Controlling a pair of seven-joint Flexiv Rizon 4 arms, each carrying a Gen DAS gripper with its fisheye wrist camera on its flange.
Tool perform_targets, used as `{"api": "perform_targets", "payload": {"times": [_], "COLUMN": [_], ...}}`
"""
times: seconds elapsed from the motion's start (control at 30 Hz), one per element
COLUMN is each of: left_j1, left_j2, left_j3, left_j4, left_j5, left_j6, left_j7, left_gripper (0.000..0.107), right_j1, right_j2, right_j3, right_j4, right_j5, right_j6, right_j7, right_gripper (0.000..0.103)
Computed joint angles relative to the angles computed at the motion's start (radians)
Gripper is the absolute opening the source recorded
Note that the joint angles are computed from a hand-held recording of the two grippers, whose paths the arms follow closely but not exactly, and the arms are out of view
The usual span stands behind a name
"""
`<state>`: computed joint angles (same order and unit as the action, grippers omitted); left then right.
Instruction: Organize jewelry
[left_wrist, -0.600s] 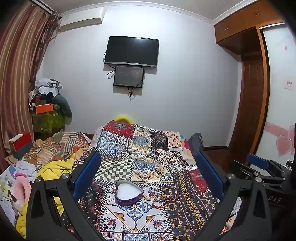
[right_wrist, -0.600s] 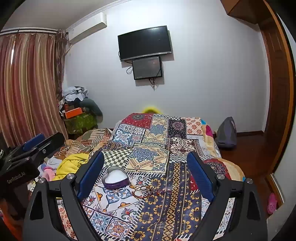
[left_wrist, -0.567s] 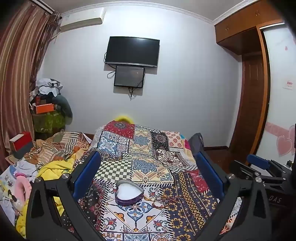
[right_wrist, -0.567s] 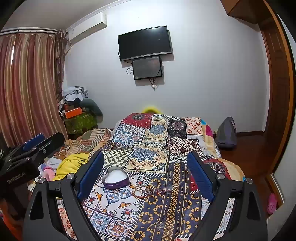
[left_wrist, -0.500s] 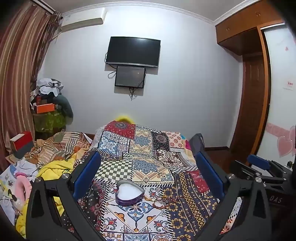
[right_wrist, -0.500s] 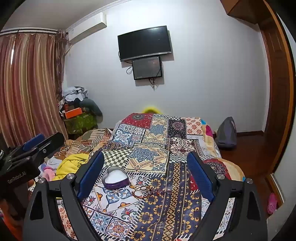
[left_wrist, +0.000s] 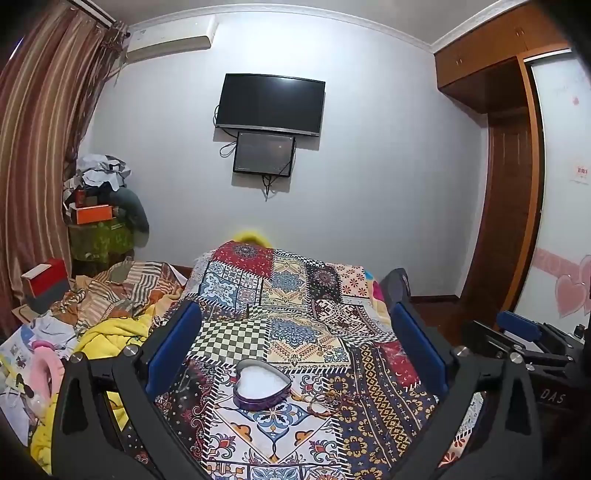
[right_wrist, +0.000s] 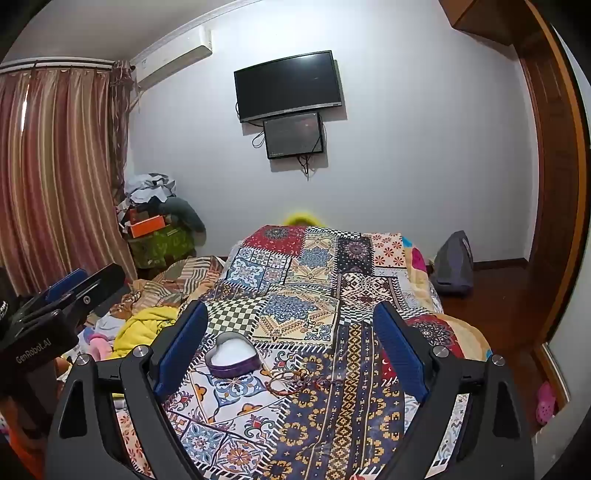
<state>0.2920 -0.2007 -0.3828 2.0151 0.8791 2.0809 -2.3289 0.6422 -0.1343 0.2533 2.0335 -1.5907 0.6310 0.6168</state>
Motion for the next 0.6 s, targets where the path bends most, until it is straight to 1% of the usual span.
{"api": "perform_targets", "payload": {"times": [0.03,0.13,0.27,0.37,0.43,0.6], "left_j1": [0.004,-0.021,-0.012,-0.033,-0.020,-0.017], "left_j2": [0.003,-0.004,-0.002,-0.007,-0.009,-0.016], "left_j3": [-0.005,0.016,0.005,0.026,0.012,0.007], "left_j4": [-0.001,0.008,0.013,0.022,0.019,0.032], "left_j5": [0.005,-0.022,-0.027,-0.062,-0.061,-0.089], "left_j6": [-0.004,-0.001,-0.001,0.002,-0.005,0.001], "left_j7": [-0.004,0.033,0.038,0.072,0.074,0.105], "left_gripper": [0.103,0.103,0.103,0.103,0.103,0.103], "right_j1": [0.001,0.007,0.009,0.011,0.013,0.013], "right_j2": [0.000,-0.006,-0.004,-0.015,-0.015,-0.017], "right_j3": [0.000,0.001,0.001,-0.002,-0.003,-0.005], "right_j4": [-0.002,-0.013,-0.011,-0.017,-0.018,-0.018], "right_j5": [0.003,0.012,0.011,0.005,0.004,0.002], "right_j6": [-0.001,-0.008,-0.009,-0.009,-0.011,-0.005], "right_j7": [-0.003,-0.013,-0.010,-0.006,-0.005,0.001], "right_gripper": [0.089,0.089,0.089,0.089,0.089,0.089]}}
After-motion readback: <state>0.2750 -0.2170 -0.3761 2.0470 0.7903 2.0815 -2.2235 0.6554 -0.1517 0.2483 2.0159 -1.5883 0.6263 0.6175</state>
